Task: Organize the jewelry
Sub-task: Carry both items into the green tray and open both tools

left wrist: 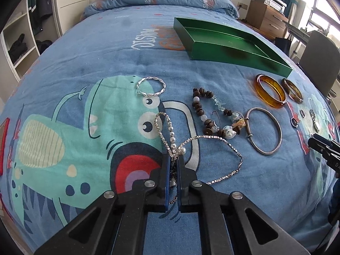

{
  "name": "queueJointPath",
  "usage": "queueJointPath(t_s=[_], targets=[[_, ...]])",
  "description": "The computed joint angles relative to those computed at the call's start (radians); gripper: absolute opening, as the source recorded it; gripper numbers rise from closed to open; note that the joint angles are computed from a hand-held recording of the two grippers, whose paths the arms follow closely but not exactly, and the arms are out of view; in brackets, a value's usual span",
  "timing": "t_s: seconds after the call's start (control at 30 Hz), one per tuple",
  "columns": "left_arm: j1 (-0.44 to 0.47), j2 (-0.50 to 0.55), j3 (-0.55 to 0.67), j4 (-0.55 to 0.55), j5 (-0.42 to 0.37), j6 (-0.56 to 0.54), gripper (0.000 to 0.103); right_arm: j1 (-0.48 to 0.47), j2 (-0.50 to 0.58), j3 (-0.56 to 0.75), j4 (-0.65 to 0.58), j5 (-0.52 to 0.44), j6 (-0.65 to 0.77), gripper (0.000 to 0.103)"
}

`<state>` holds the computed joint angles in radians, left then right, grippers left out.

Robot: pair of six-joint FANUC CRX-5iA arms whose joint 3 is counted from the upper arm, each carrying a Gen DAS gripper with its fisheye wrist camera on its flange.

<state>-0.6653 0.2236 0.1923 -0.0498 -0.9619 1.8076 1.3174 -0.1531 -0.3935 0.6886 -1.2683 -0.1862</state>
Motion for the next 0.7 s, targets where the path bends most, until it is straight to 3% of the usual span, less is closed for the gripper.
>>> queueJointPath(t_s=[0.37, 0.57, 0.7], targets=[[-0.006, -0.014, 0.063, 0.046, 0.045, -0.056, 0.005, 0.016, -0.009, 0.031, 0.097, -0.062, 0.001, 0.037], [-0.008, 0.103, 0.272, 0.09, 0.041, -0.116, 0.005, -0.103, 0.013, 0.096, 0.185, -0.012, 0.122, 0.037], [-0.004, 0.258, 0.516, 0.123, -0.003, -0.129, 0.005, -0.24, 0.052, 0.162, 0.205, 0.092, 0.209, 0.037]])
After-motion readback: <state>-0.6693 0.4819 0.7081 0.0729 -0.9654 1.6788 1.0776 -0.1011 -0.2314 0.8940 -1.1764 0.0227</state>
